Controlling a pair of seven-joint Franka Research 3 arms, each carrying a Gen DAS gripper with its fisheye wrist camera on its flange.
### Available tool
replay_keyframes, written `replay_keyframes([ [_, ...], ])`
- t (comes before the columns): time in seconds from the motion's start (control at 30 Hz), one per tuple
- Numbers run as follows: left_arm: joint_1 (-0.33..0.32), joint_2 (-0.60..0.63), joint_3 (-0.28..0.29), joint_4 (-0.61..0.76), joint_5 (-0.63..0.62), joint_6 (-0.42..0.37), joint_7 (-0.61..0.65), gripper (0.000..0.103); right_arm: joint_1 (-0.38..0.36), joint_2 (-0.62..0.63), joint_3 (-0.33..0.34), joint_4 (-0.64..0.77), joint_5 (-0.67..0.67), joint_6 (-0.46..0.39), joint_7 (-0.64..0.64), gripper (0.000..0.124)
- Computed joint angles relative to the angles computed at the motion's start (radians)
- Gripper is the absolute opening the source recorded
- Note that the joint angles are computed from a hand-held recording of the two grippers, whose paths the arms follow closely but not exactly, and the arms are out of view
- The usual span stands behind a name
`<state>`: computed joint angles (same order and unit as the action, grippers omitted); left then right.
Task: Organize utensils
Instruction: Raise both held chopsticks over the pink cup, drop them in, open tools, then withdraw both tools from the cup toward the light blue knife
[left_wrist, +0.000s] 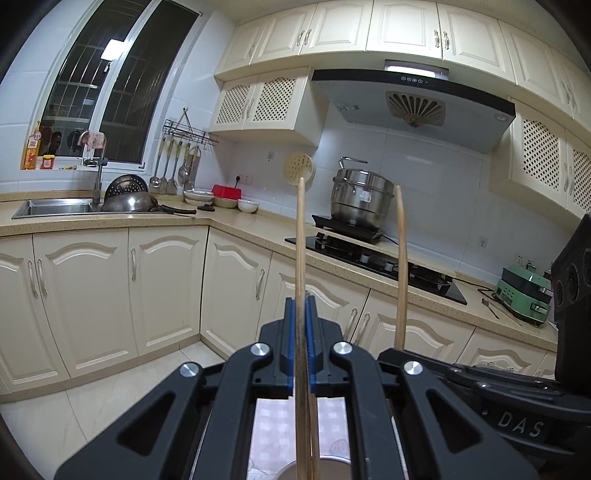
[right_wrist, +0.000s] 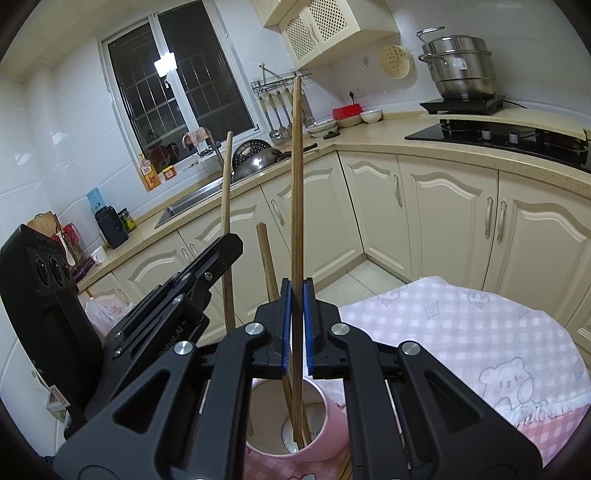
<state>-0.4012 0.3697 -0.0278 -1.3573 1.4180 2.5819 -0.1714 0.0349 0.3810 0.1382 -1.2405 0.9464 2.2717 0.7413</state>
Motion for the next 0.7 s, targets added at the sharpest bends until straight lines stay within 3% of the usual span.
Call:
replay_keyframes([
  [0.1, 0.003, -0.015, -0.006, -0.018, -0.015, 0.009, 0.022, 0.008, 0.002, 0.011, -0.008, 0.022, -0.031, -0.028, 0.023, 0.007],
  [0.13, 0.002, -0.018, -0.009, -0.021, -0.019, 0.003, 0.032, 0.02, 0.002, 0.012, -0.009, 0.024, -0.037, -0.028, 0.03, 0.01],
  [0.17, 0.0, -0.027, -0.01, -0.032, -0.018, -0.002, 0.033, 0.041, 0.0, 0.013, -0.01, 0.025, -0.039, -0.028, 0.037, 0.016],
  [0.23, -0.008, -0.064, -0.012, -0.073, 0.002, -0.039, -0.007, 0.053, -0.008, 0.005, -0.014, 0.012, -0.033, -0.012, 0.057, 0.055],
  [0.27, -0.001, -0.081, -0.018, -0.094, 0.003, -0.038, -0.018, 0.068, -0.016, -0.001, -0.012, 0.001, -0.016, -0.004, 0.058, 0.065],
  [0.3, 0.011, -0.106, -0.028, -0.123, -0.011, -0.032, -0.022, 0.075, -0.028, -0.006, -0.01, -0.006, 0.007, -0.004, 0.055, 0.08],
  [0.33, 0.018, -0.125, -0.037, -0.145, -0.015, -0.036, -0.029, 0.087, -0.037, -0.012, -0.011, -0.014, 0.023, -0.004, 0.058, 0.087],
  [0.43, 0.029, -0.183, -0.074, -0.204, -0.024, -0.084, -0.009, 0.094, -0.046, -0.039, -0.025, -0.045, 0.028, 0.007, 0.073, 0.097],
  [0.7, 0.057, -0.28, -0.161, -0.302, -0.184, -0.169, 0.134, 0.095, -0.064, -0.106, -0.06, -0.126, 0.033, -0.018, 0.078, 0.097],
])
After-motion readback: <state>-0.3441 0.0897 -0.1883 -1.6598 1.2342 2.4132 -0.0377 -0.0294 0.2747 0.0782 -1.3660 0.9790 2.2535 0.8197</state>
